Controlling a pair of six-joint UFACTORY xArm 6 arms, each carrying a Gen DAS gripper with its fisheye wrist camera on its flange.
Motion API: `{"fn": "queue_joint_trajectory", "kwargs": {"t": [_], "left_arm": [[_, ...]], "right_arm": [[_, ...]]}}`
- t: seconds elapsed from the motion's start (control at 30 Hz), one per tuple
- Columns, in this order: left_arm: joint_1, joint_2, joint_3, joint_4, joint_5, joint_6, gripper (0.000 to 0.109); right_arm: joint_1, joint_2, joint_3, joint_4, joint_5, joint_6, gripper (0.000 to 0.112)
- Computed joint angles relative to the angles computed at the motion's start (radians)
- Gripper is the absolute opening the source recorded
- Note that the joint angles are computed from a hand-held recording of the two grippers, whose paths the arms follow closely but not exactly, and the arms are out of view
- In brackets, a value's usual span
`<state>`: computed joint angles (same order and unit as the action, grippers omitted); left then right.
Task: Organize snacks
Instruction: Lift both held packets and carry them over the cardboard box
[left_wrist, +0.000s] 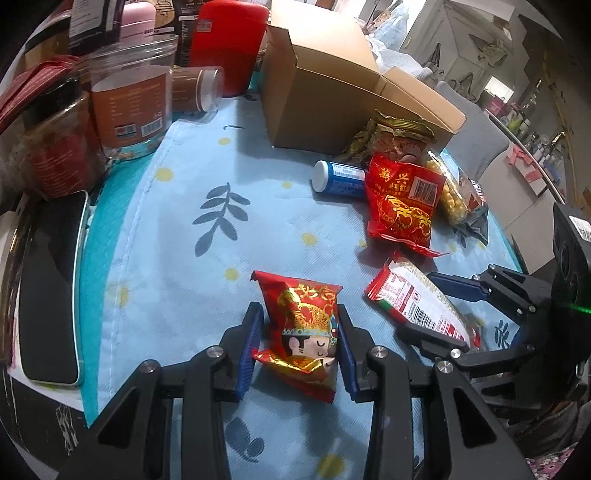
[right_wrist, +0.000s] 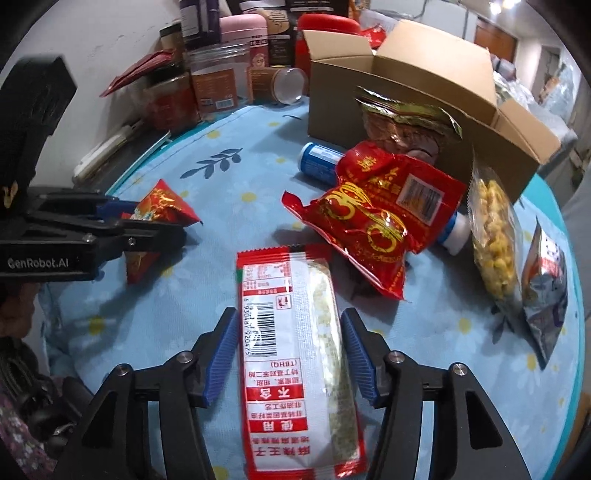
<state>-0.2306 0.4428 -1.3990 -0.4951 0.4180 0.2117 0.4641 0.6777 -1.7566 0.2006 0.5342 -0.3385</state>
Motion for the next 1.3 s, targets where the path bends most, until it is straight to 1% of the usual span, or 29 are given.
{"fn": "queue_joint_trajectory", "kwargs": {"t": [0.03,0.07,0.17,0.23,0.43,0.53,0.63,0.8,0.9,1.07,1.2,1.3], "left_arm": [[0.001,0.004,-0.007,0.000,0.004,-0.003,0.038],[0.002,0.007,-0.012,-0.002,0.007,-0.004,0.038],[0.004,0.011,-0.023,0.018,0.012,-0.024,0.038],[0.006,0.009,-0.026,0.020,0.013,-0.024,0.038],[0.008,-0.003,-0.031,0.032,0.003,-0.022,0.038],[0.007,-0.007,-0.041,0.049,-0.001,-0.018,0.038],[0.007,-0.008,-0.059,0.033,0.002,0.006,0.038],[0.005,-0.005,-0.096,-0.003,-0.004,0.038,0.038],[0.001,0.007,-0.134,-0.008,-0.012,0.050,0.038],[-0.006,0.050,-0.235,0.024,-0.024,0.044,0.038],[-0.008,0.103,-0.351,0.037,0.000,0.057,0.038],[-0.012,0.163,-0.468,0.073,0.012,0.046,0.038]], "right_arm": [[0.000,0.003,-0.004,0.004,-0.001,0.000,0.055],[0.000,0.008,-0.013,0.001,0.001,0.006,0.048],[-0.002,0.015,-0.030,-0.005,0.020,0.030,0.046],[-0.004,0.013,-0.034,0.018,0.030,0.031,0.045],[-0.006,-0.009,-0.028,0.141,0.038,-0.029,0.045],[-0.006,-0.017,-0.033,0.172,0.039,-0.034,0.045],[-0.004,-0.034,-0.026,0.202,0.035,-0.058,0.045],[-0.001,-0.051,-0.028,0.241,-0.007,-0.089,0.045],[-0.008,-0.048,-0.051,0.251,-0.026,-0.090,0.045],[-0.023,-0.024,-0.115,0.254,-0.053,-0.087,0.045],[-0.043,0.019,-0.204,0.224,-0.049,-0.043,0.045],[-0.058,0.060,-0.289,0.178,-0.044,0.006,0.045]]}}
